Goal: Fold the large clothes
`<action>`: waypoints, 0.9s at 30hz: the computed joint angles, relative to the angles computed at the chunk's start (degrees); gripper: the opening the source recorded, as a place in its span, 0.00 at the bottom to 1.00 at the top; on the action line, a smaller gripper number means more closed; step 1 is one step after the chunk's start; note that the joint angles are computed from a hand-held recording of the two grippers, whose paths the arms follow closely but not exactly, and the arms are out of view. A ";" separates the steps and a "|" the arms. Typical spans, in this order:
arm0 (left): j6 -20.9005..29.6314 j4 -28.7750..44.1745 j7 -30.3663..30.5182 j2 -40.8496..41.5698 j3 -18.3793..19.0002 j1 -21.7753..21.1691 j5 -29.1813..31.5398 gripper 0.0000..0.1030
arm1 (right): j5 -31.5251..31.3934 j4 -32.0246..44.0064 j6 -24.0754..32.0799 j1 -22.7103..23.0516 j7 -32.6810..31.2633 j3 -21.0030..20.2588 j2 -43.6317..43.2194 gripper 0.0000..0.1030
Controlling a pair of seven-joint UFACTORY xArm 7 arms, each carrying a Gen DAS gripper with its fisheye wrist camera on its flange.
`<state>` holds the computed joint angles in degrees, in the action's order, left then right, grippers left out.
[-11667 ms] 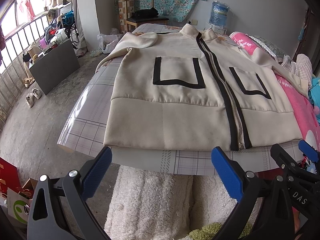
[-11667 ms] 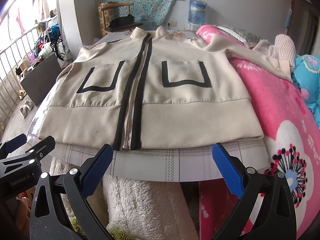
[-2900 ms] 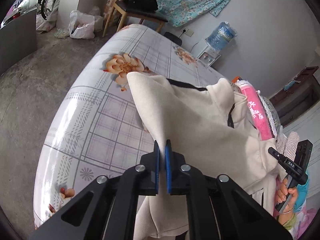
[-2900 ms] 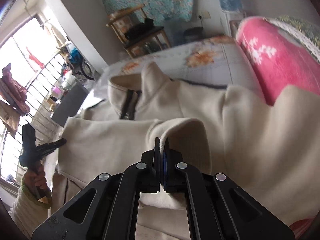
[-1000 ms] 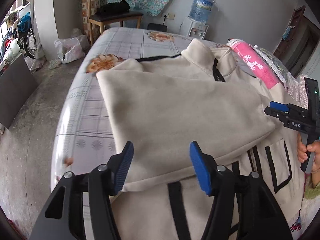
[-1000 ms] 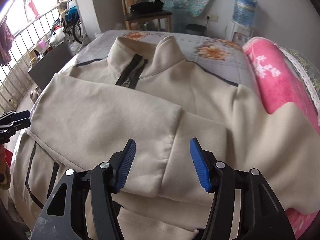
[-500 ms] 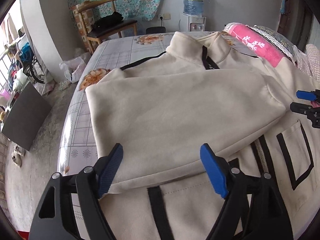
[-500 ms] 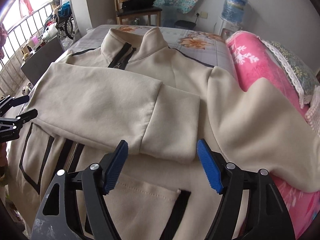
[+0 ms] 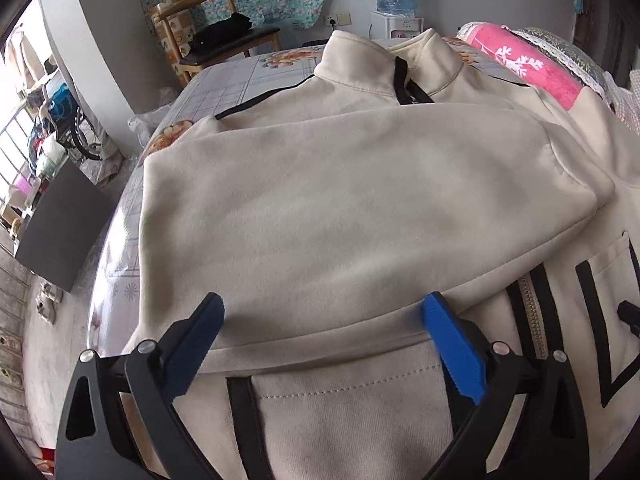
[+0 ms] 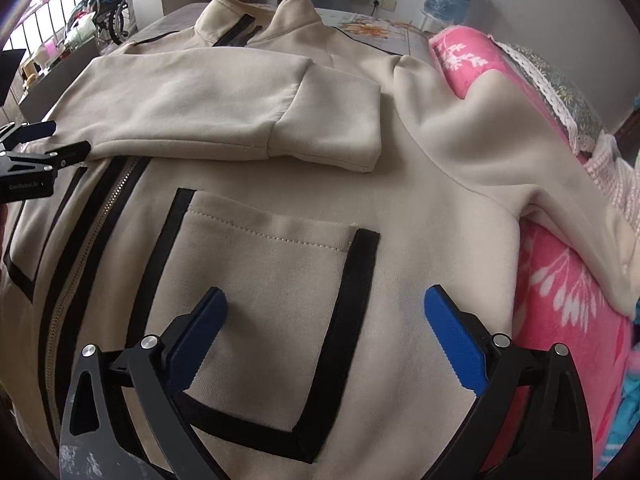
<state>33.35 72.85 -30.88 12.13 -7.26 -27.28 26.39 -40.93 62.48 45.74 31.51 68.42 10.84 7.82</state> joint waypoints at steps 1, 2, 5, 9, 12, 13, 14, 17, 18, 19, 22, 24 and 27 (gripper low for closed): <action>-0.61 -0.46 0.64 -0.17 -0.33 0.65 -2.10 0.95 | -0.25 -0.15 -0.14 0.06 0.48 -0.02 -0.07 0.92; -1.11 -0.70 1.23 -0.16 -0.62 1.19 -4.11 0.95 | -0.10 -0.51 -0.83 -0.11 0.85 -0.12 -0.21 0.92; -1.94 -1.19 1.55 -0.26 -0.53 1.29 -5.31 0.95 | 3.14 -1.22 -2.76 -1.32 -1.47 -0.23 -0.64 0.92; -3.05 -1.93 1.17 -0.52 -0.31 1.22 -5.21 0.95 | 5.53 -0.73 -2.85 -1.84 -3.42 -0.31 -0.31 0.92; -3.89 -2.60 -0.21 -0.81 -0.02 0.92 -4.19 0.95 | 6.62 -0.95 -3.60 -2.21 -4.54 -0.46 -0.37 0.92; -4.39 -2.93 -0.56 -0.94 0.05 0.90 -3.81 0.95 | 7.10 -0.95 -3.89 -2.47 -5.30 -0.57 -0.38 0.92; -4.83 -3.21 -0.90 -1.05 0.11 0.87 -3.40 0.95 | 7.51 -1.02 -4.10 -2.67 -5.93 -0.64 -0.42 0.92; -6.40 -4.18 -1.09 -1.43 0.16 1.07 -2.61 0.95 | 8.08 -0.72 -3.49 -2.70 -6.78 -0.59 -0.83 0.92; -6.91 -4.44 -1.01 -1.50 0.16 1.16 -2.45 0.95 | 8.25 -1.08 -3.54 -2.74 -6.61 -0.56 -1.58 0.92; -7.09 -4.49 -0.78 -1.50 0.10 1.27 -2.54 0.95 | 7.87 -1.87 -3.80 -2.85 -5.75 -0.61 -2.81 0.92; -7.62 -4.66 0.43 -1.49 -0.09 1.60 -3.11 0.95 | 4.92 -7.63 -6.59 -4.80 -0.10 -0.76 -9.97 0.92; -8.07 -4.81 0.81 -1.48 -0.07 1.65 -3.17 0.95 | 6.51 -12.10 -7.05 -7.40 1.39 -0.85 -15.71 0.92; -8.41 -4.91 0.66 -1.47 0.10 1.55 -2.98 0.95 | 9.21 -19.13 -5.73 -11.95 3.04 -2.14 -25.33 0.92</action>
<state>24.94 67.94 -30.21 10.66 -7.17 -25.72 23.41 -31.71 43.35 40.00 19.56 71.46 8.70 -17.51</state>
